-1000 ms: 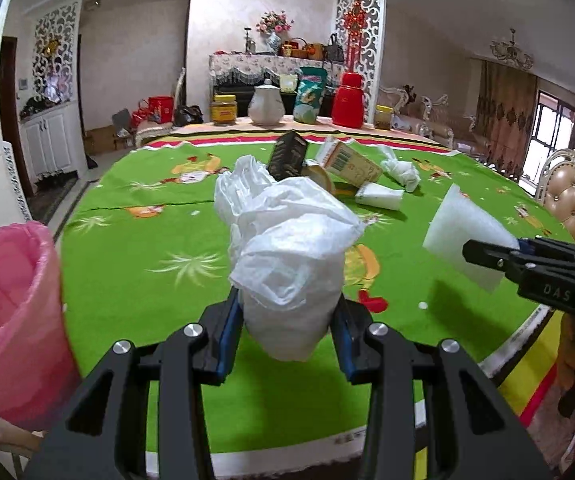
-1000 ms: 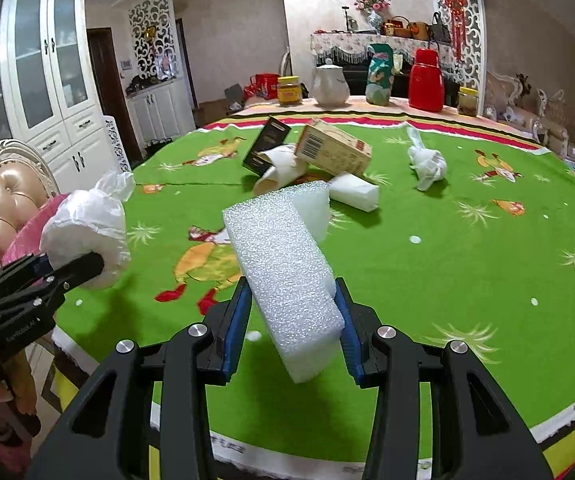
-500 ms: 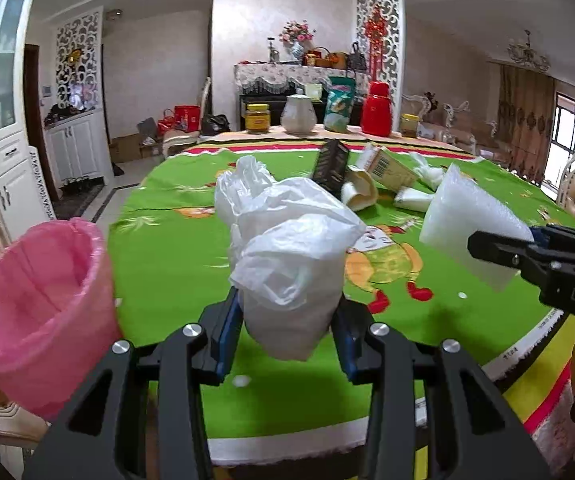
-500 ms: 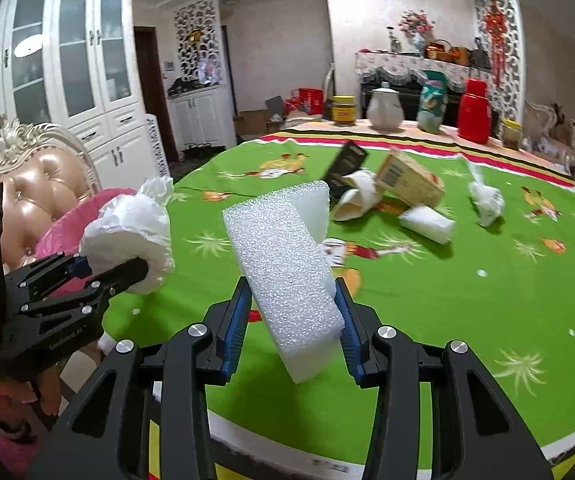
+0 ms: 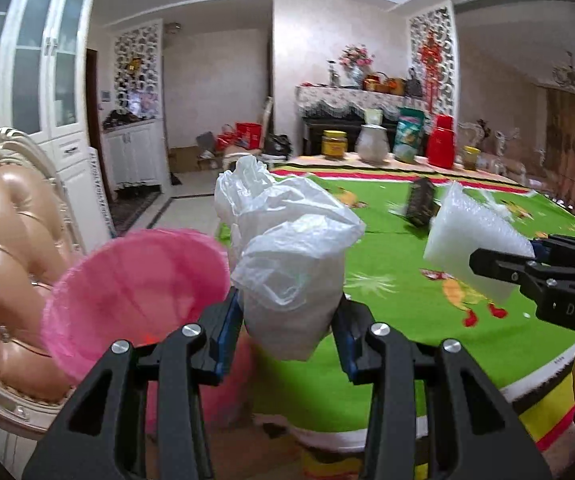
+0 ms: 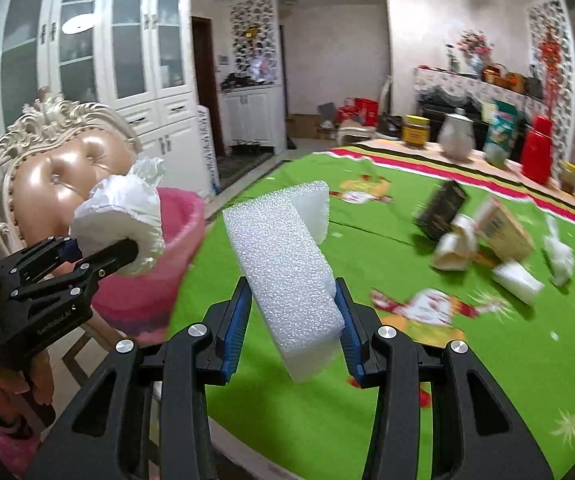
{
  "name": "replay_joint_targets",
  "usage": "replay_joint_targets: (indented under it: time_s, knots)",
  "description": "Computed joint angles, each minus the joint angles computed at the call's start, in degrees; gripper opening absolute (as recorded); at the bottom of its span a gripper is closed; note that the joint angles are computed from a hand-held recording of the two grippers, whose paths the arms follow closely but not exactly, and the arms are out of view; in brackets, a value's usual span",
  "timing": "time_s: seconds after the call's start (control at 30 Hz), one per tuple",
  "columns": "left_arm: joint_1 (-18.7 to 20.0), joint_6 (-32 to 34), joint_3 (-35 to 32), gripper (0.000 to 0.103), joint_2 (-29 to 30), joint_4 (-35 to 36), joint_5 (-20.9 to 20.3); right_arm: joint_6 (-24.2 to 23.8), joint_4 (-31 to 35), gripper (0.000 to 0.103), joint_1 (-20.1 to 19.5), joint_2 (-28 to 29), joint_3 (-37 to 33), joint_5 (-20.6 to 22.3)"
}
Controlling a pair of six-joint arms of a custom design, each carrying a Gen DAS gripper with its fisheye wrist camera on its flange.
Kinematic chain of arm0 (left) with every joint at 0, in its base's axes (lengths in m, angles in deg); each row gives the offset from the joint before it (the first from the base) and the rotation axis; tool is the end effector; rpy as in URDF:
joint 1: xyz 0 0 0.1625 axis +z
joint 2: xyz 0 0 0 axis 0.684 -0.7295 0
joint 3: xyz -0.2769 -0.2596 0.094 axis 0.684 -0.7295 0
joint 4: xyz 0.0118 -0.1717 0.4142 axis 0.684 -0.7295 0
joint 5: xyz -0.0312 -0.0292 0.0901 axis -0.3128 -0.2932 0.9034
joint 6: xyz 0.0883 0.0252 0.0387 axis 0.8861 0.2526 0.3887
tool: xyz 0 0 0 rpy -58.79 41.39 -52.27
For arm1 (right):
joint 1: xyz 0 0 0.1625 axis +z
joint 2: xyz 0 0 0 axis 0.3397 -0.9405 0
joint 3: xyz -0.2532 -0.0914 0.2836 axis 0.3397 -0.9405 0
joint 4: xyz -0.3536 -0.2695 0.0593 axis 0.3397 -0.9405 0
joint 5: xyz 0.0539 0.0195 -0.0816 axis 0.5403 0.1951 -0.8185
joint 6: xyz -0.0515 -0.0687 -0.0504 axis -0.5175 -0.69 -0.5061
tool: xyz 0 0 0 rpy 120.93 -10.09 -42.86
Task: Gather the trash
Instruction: 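Carry the foam block and plastic bag over to the pink bin with both tools, then open the right tool over the bin while the left tool releases the plastic bag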
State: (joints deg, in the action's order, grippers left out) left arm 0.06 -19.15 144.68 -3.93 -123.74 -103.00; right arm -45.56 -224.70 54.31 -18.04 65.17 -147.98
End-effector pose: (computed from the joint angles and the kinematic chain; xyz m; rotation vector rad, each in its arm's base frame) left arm -0.3377 -0.6080 -0.0750 0.7287 2.1240 -1.2223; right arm -0.0400 -0.6536 0.2637 0.8111 -2.3390 1.0576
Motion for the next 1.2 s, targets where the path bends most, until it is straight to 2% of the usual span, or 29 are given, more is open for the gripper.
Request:
replay_joint_targets:
  time_s: [0.33, 0.67, 0.97, 1.07, 1.13, 1.17, 1.2]
  knots:
    - [3.4, 4.5, 2.8, 0.041, -5.2, -3.6, 5.5, -0.1, 4.9, 0.042, 5.7, 8.5, -7.6, -1.2]
    - [8.1, 5.6, 1.2, 0.043, -6.7, -0.6, 5.8, 1.4, 10.5, 0.042, 9.2, 16.2, -16.2, -3.2]
    - [11.0, 2.5, 1.3, 0.045, -7.9, 2.5, 4.7, -1.2, 11.5, 0.043, 11.3, 21.0, -19.9, -5.6]
    - [11.4, 1.7, 1.5, 0.053, -8.1, 3.1, 5.0, -1.6, 11.2, 0.045, 11.5, 22.2, -20.9, -5.6]
    - [11.3, 1.8, 1.6, 0.065, -7.9, 2.4, 6.2, -1.6, 11.6, 0.063, 11.5, 22.8, -21.6, -5.4]
    - [11.2, 2.3, 1.6, 0.074, -7.8, 1.6, 6.6, -1.6, 11.1, 0.083, 11.5, 22.8, -21.5, -5.1]
    - [11.1, 3.5, 1.7, 0.078, -7.6, -0.4, 7.1, -1.8, 10.3, 0.085, 11.2, 22.6, -21.0, -4.3]
